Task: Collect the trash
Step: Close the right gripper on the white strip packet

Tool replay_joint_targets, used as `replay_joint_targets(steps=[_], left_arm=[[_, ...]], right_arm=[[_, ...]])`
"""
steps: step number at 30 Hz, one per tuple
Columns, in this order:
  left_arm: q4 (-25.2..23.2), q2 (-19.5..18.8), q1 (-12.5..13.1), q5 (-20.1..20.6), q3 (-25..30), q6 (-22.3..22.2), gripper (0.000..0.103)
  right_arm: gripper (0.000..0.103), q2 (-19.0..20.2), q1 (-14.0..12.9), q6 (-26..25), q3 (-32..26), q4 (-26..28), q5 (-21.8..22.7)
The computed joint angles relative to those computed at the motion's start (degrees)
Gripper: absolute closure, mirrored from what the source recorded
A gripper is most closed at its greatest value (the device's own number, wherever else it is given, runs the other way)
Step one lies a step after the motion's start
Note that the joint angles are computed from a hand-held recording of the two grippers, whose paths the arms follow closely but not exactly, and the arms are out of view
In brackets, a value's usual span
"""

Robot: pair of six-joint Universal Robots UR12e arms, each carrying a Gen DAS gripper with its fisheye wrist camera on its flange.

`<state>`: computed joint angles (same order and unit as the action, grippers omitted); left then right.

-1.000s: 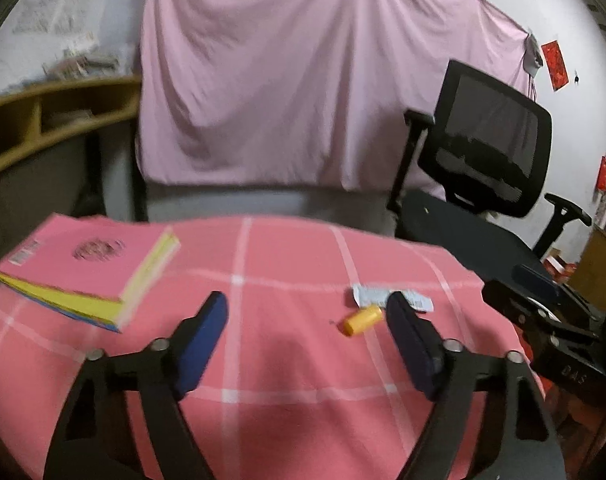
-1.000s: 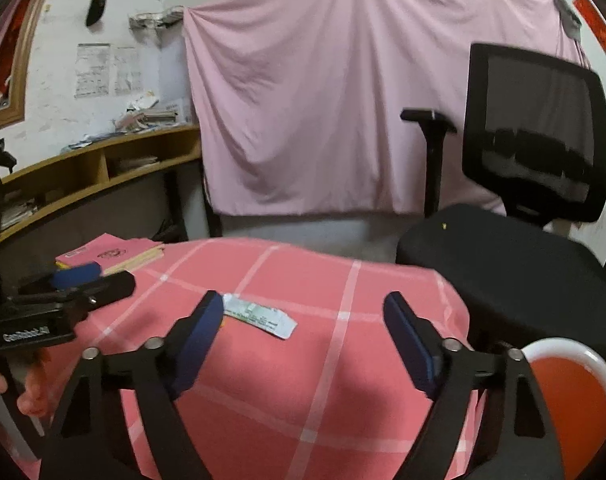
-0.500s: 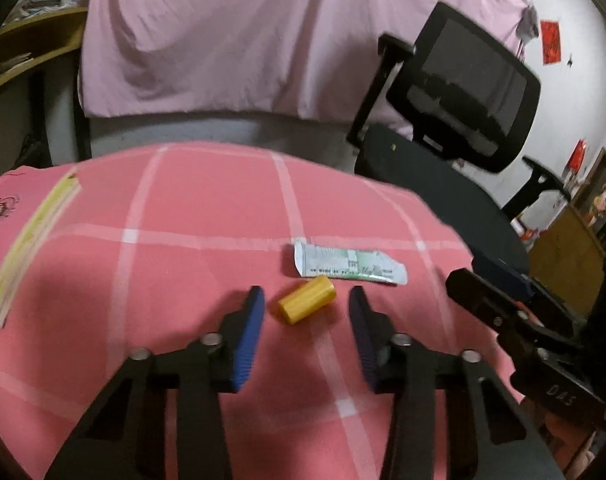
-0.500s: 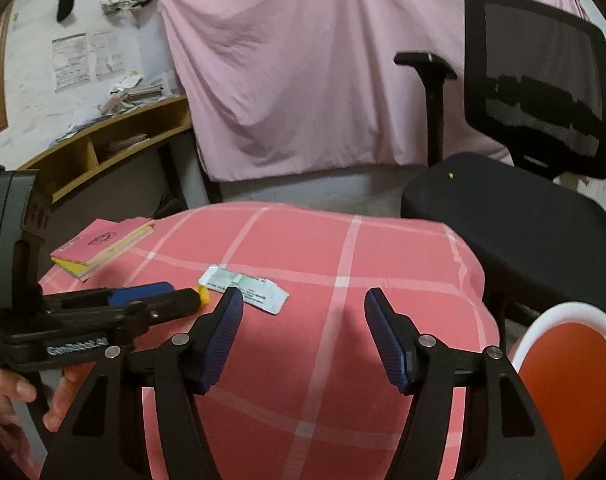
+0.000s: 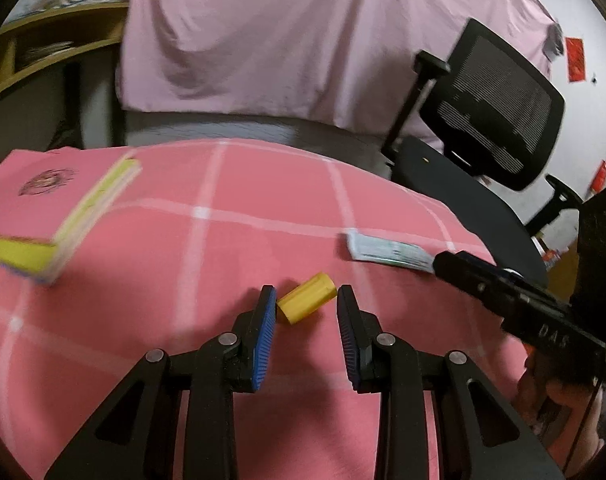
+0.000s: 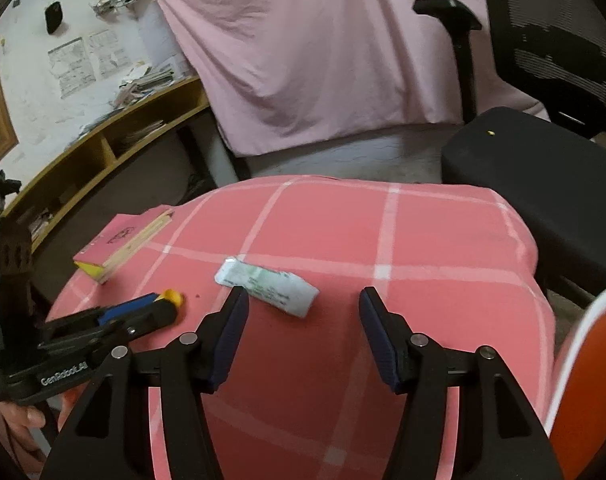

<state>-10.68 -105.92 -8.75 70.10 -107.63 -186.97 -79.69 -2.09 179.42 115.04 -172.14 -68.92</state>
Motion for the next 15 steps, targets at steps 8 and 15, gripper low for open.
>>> replay_joint_targets(steps=[8, 15], left_arm=[[1.41, 1.12, 1.59, -1.17, -2.13, -3.33, 0.077], [0.73, 1.06, 1.26, -0.61, -1.81, -3.02, 0.077]], right_arm=[[0.044, 2.6, 2.33, -11.46, -5.08, 9.79, -1.51], [0.052, 2.07, 3.35, -14.61, -4.2, 8.82, -4.76]])
